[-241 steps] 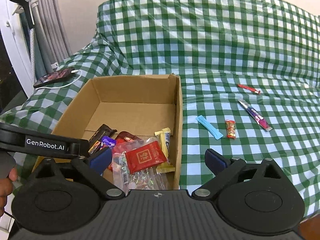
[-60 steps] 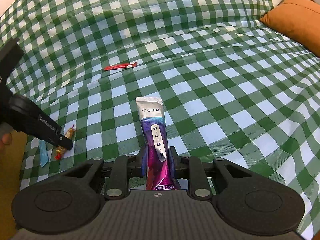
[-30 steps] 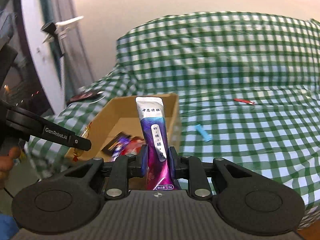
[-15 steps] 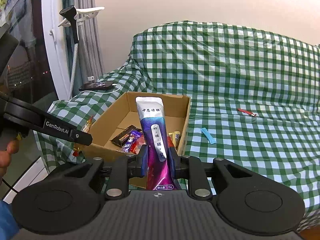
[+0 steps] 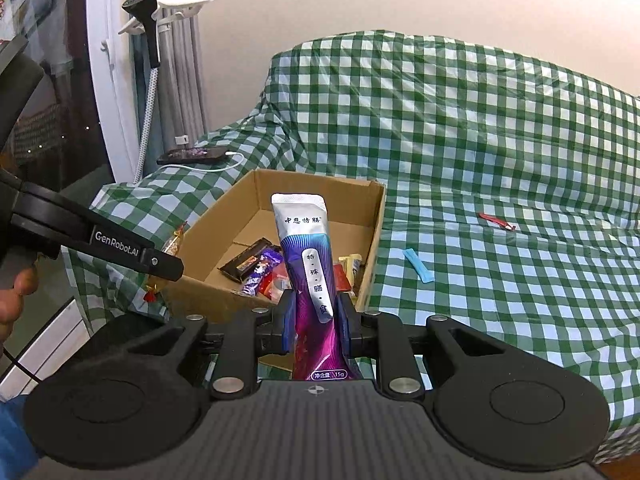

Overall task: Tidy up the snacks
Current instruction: 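Carry the orange candy and pink-purple tube over the cardboard box, then open both tools to drop the orange candy and pink-purple tube into the box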

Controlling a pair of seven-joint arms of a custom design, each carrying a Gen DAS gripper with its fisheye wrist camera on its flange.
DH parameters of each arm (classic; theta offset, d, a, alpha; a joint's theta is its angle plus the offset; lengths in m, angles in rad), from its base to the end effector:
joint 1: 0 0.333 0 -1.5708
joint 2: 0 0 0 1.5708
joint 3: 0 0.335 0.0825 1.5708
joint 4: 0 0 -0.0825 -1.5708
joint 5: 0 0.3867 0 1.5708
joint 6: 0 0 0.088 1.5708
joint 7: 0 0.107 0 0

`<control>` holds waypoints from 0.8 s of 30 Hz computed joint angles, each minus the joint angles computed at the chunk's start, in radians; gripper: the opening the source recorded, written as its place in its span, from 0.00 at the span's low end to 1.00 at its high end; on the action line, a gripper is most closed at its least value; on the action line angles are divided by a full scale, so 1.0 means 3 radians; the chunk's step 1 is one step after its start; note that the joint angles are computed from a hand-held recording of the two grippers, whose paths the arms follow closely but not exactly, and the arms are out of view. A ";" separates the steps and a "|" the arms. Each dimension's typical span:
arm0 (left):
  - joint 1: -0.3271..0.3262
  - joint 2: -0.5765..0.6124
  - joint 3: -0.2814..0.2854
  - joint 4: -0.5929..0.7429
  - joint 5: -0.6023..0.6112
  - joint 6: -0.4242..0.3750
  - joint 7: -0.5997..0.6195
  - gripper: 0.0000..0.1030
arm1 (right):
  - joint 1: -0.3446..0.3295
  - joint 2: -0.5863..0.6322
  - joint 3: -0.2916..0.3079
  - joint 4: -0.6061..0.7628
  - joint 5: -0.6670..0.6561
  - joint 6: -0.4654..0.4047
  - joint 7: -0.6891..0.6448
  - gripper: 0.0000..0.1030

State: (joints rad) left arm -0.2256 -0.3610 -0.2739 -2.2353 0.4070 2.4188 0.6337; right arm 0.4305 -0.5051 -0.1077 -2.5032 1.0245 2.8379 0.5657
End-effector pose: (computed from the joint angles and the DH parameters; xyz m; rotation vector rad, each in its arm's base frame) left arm 0.4206 -0.2456 0.5862 -2.0017 1.6492 -0.6459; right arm 0.4194 0.0876 0.5486 -1.8195 1.1432 -0.3938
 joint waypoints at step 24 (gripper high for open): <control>0.0229 0.0842 0.0231 0.0626 0.0024 0.0106 0.0319 0.17 | -0.0215 0.1133 0.0321 0.0938 -0.0056 -0.0190 0.0177 0.23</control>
